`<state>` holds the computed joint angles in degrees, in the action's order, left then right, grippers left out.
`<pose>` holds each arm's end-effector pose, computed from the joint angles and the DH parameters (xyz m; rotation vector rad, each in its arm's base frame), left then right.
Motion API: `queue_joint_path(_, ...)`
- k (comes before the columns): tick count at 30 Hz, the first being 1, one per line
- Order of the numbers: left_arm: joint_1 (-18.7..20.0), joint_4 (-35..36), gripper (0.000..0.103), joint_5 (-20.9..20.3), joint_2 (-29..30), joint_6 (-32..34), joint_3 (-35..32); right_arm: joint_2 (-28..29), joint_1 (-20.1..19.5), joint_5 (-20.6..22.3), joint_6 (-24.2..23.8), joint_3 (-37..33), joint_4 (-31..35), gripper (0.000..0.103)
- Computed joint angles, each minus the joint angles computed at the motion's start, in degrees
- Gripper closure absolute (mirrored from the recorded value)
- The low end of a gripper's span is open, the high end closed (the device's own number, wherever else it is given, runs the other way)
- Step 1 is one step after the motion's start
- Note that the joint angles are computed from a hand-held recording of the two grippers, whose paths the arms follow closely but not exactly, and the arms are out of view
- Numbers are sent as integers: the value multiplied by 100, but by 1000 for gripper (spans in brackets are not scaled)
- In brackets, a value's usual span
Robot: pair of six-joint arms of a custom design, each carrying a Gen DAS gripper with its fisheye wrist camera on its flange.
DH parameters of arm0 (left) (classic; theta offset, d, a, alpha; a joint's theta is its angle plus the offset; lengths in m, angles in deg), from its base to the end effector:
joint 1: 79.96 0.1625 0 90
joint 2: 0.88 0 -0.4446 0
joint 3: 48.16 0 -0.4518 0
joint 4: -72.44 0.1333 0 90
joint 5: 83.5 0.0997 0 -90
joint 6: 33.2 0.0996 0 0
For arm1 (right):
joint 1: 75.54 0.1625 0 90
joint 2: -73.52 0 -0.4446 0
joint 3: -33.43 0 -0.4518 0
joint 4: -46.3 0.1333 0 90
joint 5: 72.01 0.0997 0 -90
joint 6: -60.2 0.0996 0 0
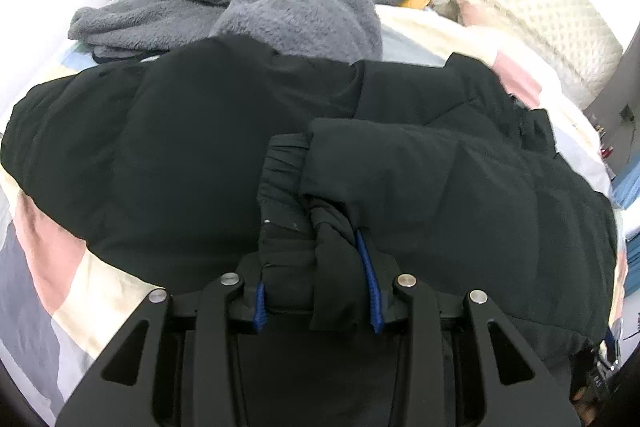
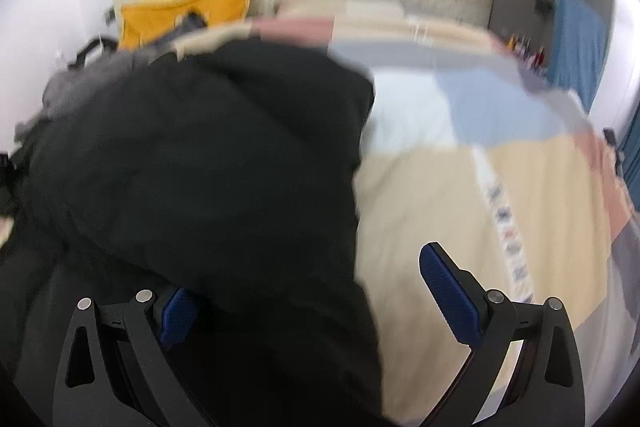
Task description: Fold large clothes
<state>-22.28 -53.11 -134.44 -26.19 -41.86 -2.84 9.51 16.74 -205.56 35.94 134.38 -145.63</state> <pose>-0.3386 -0.9019 0.1502 0.3976 2.4935 -0.6355 0.0910 -0.6604 0.3504 -0.0358 -2.0421 1.0869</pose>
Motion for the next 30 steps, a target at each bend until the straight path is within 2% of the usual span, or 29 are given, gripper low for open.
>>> queue_joint_path(2, -13, -64, 65, -173, -48, 46, 60, 24, 45, -60, -246, -26, -496, 3)
queue_joint_path(3, 0, -181, 65, -441, -124, -19, 157, 32, 53, -149, -249, -65, -613, 3)
queue_joint_path(6, 25, -598, 65, -1195, -324, -274, 466, -185, -31, -115, 197, 22, -710, 3)
queue_joint_path(7, 4, -573, 65, -1217, -308, -276, 454, -293, -89, -44, 398, 86, -678, 3)
queue_joint_path(8, -29, -493, 65, -1152, -265, -227, 423, -379, -141, 7, 542, 140, -620, 3)
queue_joint_path(10, -132, -303, 65, -767, -117, 28, 335, -518, -259, 97, 744, 234, -439, 3)
queue_joint_path(12, -196, -212, 65, -355, 41, 252, 258, -512, -313, 101, 721, 249, -366, 3)
queue_joint_path(19, -149, 450, 65, 190, 474, 195, -254, -522, -533, 296, 1029, 284, 239, 3)
queue_joint_path(23, -156, 433, 65, 227, 468, 158, -243, -532, -575, 339, 1121, 254, 420, 3)
queue_joint_path(30, -199, -130, 60, -288, -61, 217, 351, -707, -384, 219, 1137, 331, 562, 3)
